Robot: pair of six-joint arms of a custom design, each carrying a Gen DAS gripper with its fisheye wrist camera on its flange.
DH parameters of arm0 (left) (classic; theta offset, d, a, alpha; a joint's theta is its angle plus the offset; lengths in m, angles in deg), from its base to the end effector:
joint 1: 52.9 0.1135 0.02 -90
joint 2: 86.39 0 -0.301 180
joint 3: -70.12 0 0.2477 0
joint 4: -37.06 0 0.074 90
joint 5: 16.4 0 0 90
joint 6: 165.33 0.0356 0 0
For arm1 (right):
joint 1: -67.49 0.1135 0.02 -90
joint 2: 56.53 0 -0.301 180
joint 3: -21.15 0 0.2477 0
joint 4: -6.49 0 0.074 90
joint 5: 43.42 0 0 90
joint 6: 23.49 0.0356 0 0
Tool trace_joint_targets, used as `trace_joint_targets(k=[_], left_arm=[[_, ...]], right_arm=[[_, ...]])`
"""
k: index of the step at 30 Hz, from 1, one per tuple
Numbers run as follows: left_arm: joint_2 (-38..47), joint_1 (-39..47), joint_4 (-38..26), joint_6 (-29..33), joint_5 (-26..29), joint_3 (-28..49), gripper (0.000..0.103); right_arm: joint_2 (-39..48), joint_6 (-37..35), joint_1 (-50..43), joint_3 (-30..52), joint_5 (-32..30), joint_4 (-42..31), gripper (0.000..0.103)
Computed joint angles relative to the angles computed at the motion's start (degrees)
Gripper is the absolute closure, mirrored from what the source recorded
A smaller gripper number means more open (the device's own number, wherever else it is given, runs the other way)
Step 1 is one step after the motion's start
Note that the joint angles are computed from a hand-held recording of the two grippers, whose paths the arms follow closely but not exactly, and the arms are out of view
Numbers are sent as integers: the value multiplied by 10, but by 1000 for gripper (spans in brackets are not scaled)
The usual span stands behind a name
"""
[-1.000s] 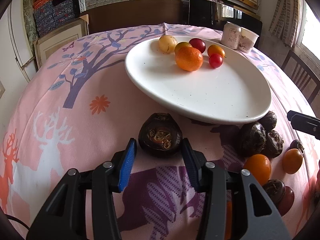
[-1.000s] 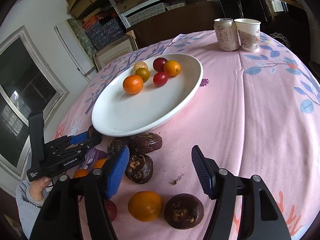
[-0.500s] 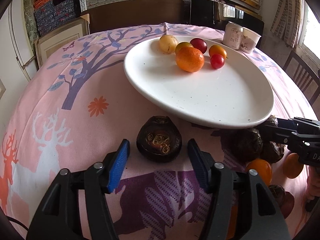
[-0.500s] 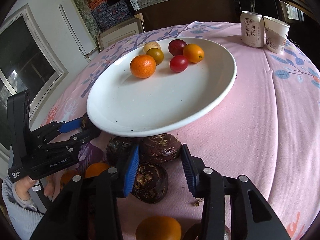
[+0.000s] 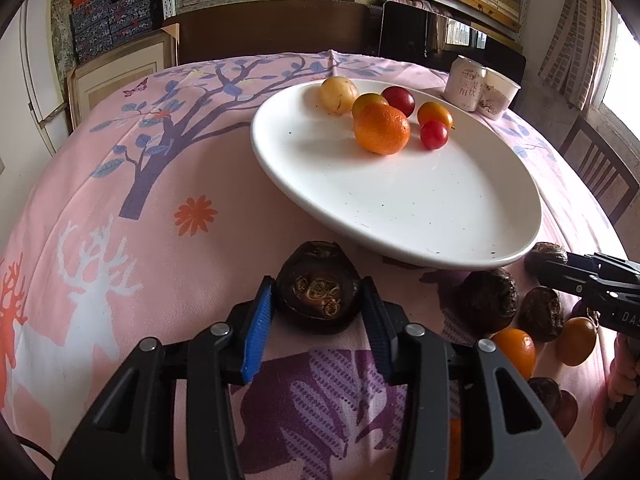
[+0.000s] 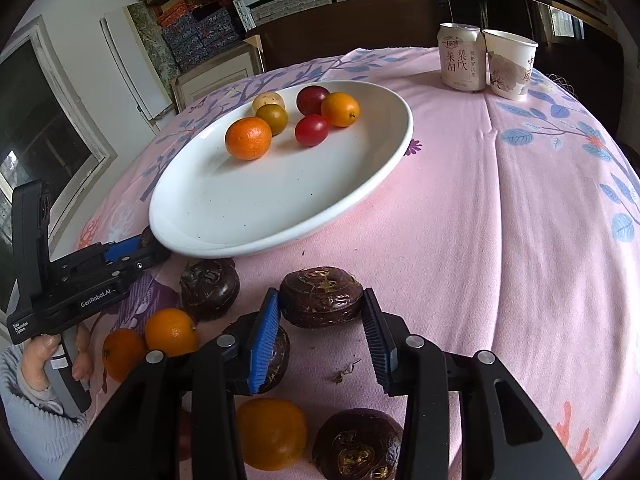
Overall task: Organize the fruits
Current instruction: 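Grasp another dark brown fruit with the right tool while the left tool holds its fruit, then lower both dark brown fruits onto the white plate and open both tools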
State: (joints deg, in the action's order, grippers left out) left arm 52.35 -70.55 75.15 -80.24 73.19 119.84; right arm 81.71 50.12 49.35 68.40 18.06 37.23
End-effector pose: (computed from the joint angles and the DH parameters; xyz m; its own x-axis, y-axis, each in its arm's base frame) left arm 0.3046 -0.0967 -0.0208 -0.7627 0.1529 -0.6284 0.2345 0.9709 -0.0484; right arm 0.2832 -0.0749 -0.0251 -0.8052 0.0029 -0.5930 -0.1864 0.9481 0.2577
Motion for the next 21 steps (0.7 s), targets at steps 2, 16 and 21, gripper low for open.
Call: trace_joint_targets(k=[2,16,21], left_arm=[[0,1,8,-2,1,-8,61],[-58,-35,209,-34,-30,-170,61],[-132,-49,46,-26,-42,-74,61]], right_arm=[[1,1,0,1,-1,0,61],[-34,-1,-162,-107,-132,123,61],[-125,54,-103,-77,-112,64,61]])
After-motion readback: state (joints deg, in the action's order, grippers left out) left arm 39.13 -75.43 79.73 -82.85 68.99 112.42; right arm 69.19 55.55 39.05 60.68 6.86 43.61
